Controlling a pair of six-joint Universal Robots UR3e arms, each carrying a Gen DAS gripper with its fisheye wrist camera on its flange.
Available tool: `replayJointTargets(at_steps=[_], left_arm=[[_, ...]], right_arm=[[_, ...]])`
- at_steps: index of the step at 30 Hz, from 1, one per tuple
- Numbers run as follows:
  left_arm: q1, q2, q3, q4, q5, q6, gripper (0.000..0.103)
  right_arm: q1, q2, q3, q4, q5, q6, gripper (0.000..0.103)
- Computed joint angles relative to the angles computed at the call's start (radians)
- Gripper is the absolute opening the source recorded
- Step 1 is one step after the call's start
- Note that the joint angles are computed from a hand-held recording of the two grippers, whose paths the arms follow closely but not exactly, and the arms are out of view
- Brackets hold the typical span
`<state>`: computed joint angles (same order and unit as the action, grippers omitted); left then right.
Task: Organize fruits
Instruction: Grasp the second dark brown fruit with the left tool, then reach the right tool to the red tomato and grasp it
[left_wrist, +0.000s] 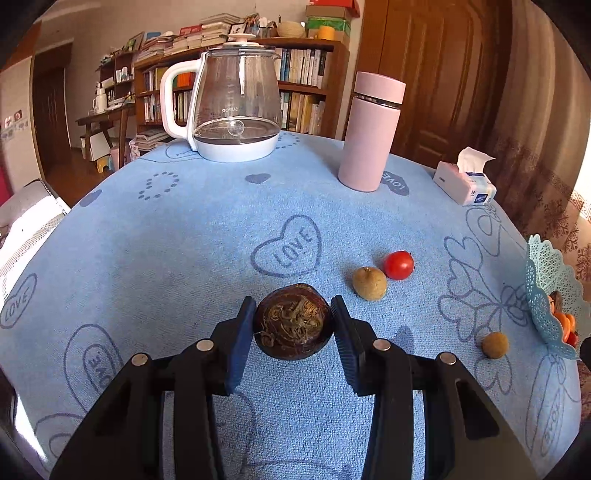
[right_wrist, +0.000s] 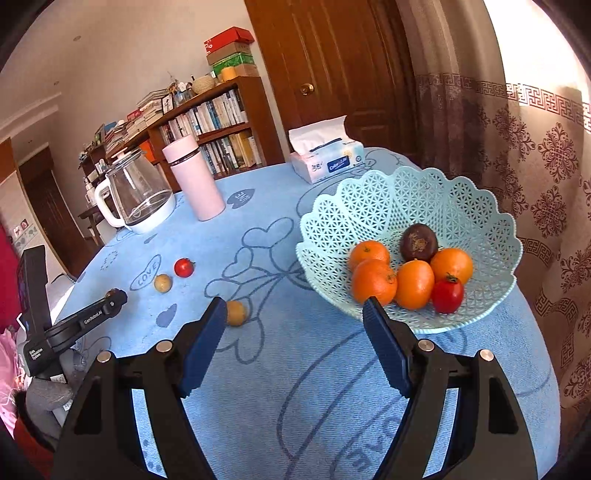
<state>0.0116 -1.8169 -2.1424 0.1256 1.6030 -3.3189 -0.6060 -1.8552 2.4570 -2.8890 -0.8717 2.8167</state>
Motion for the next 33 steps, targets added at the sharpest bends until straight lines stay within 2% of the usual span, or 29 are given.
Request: replayJointTargets(at_steps=[4,7,12,16,18,20,31,33], left_arm=[[-0.019,-0.010,-0.001,0.019,0.019,0.003,0.042],[-0.037,-0.020,0.003,0.028,0.035,0.014,0.042],[-0.030,-0.021,0.003,0.025,0.030,0.003,0.042],[-0.018,-0.017,0.001,0.013,0.025,-0.016,0.042],[-0.023,-0.018,0.002,0.016,0.031,-0.015,0.042],[-0.027,-0.020,0.004,0.018,0.037,-0.015,0.042],[-0.018,-0.017,0.007,0.000,0.035,-0.041,0.042],[-0.016,-0.016,0.006,0.000,0.033,-0.043,0.042]], right_arm=[[0.157,0.182,-0.184,0.050,-0.022,0.050,0.077],[0.269,0.308,-0.321,0.068,-0.058,0.093,0.071],[0.400,0.498,-0.569,0.182,-0.071,0.171,0.056],[0.476,0.623,-0.742,0.247,-0.087,0.222,0.053],[0.518,0.679,-0.818,0.252,-0.131,0.237,0.049],[0.552,0.730,-0.890,0.275,-0.167,0.246,0.046],[0.628,0.921,-1.141,0.353,-0.265,0.306,0.045],[0.635,0.943,-1.170,0.366,-0.279,0.303,0.041]])
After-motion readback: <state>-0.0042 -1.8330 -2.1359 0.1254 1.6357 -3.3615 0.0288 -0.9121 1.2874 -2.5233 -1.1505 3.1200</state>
